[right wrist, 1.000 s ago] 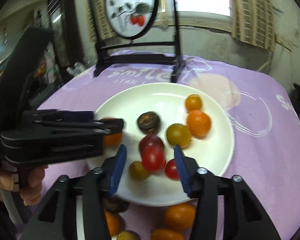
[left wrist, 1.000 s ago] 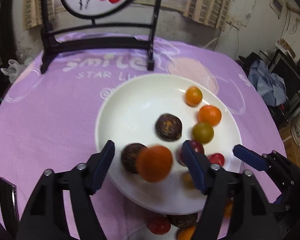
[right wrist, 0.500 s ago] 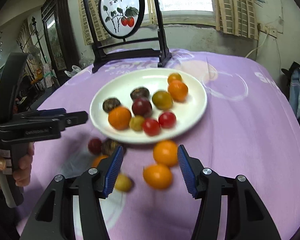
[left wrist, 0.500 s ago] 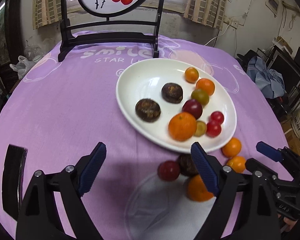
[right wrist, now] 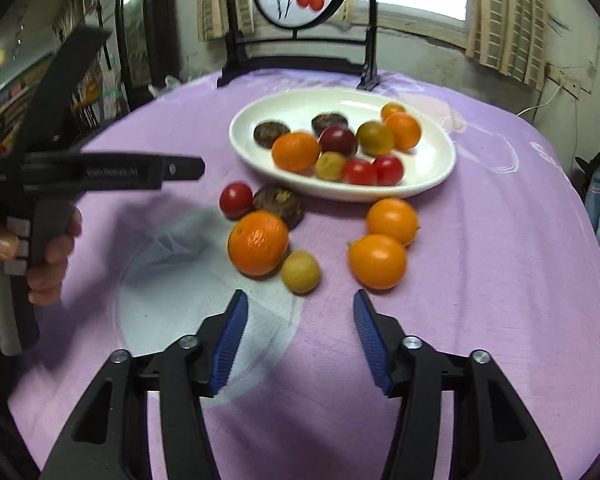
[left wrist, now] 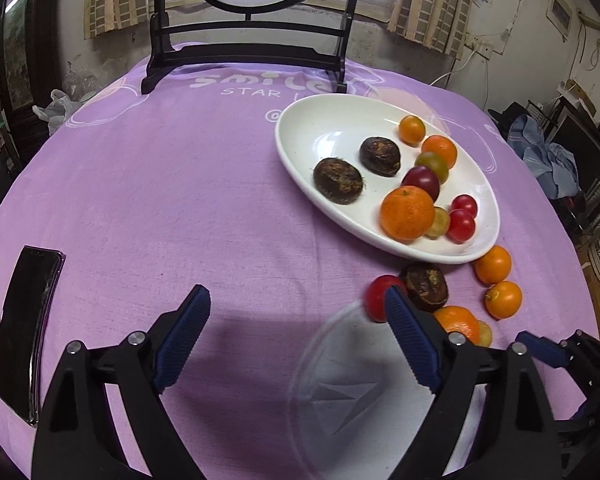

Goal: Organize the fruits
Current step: 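Grasp a mandarin with the left tool while the right tool grasps a yellow-green fruit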

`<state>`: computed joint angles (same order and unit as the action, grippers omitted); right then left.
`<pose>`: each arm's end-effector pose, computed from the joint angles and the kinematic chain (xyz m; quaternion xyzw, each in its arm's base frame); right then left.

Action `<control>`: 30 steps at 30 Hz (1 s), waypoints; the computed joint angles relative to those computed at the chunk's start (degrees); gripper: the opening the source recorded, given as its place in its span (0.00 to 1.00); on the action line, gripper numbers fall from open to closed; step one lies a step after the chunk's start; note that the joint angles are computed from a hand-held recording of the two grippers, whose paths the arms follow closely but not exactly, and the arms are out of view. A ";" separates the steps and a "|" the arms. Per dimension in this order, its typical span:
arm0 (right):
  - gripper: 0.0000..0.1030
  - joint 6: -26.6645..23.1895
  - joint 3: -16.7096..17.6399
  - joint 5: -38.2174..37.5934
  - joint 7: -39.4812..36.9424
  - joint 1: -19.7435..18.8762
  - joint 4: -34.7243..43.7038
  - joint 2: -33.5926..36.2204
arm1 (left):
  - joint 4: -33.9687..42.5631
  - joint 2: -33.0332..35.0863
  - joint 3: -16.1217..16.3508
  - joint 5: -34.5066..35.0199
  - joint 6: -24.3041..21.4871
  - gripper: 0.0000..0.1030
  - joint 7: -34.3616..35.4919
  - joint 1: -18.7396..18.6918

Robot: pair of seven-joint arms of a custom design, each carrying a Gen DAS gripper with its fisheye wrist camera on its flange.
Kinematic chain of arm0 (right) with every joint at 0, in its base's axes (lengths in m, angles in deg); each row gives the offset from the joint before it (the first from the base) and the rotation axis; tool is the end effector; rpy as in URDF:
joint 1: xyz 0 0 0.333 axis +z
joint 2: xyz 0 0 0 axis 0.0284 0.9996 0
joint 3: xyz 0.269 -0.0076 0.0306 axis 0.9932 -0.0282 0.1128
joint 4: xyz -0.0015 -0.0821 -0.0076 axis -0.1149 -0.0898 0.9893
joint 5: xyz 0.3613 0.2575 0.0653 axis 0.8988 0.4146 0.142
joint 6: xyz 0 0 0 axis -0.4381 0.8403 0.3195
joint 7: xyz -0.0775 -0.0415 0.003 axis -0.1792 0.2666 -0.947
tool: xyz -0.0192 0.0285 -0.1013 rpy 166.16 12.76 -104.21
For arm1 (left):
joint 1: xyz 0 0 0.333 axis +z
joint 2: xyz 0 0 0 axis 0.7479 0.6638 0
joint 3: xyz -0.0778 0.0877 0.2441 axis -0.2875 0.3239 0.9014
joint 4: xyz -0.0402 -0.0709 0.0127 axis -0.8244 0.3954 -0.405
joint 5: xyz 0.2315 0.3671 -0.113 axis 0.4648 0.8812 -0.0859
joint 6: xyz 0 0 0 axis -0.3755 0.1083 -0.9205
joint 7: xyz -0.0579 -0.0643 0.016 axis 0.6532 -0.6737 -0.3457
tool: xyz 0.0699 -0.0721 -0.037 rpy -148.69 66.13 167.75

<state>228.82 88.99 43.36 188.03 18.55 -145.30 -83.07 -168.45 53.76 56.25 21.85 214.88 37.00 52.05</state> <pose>0.5898 0.2408 0.4065 -0.6393 0.7040 -0.2236 0.2139 0.7637 -0.0979 0.4110 -0.4850 0.8140 -0.3022 0.1043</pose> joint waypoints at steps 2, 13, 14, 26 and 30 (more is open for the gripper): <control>0.41 -2.16 0.06 -0.18 -0.87 0.25 2.18 2.00 | 1.48 0.94 0.06 -0.02 -1.47 0.84 -0.51 0.11; 0.26 -1.99 -1.90 -1.20 -0.83 1.74 6.09 6.08 | 1.95 1.08 -0.25 -1.09 -3.68 0.84 1.05 0.49; 0.25 -1.53 -1.93 -0.75 -0.86 1.65 5.53 5.67 | 1.93 1.11 -0.15 -0.85 -3.78 0.84 0.95 0.35; 0.25 1.60 -1.01 1.93 0.24 0.18 -1.31 -0.01 | -4.88 -3.74 -1.37 -3.18 -3.75 0.85 7.13 0.72; 0.25 2.25 -0.63 1.49 1.80 -0.77 -3.54 -2.02 | -10.21 -8.09 -1.42 -5.76 -4.33 0.85 11.31 0.46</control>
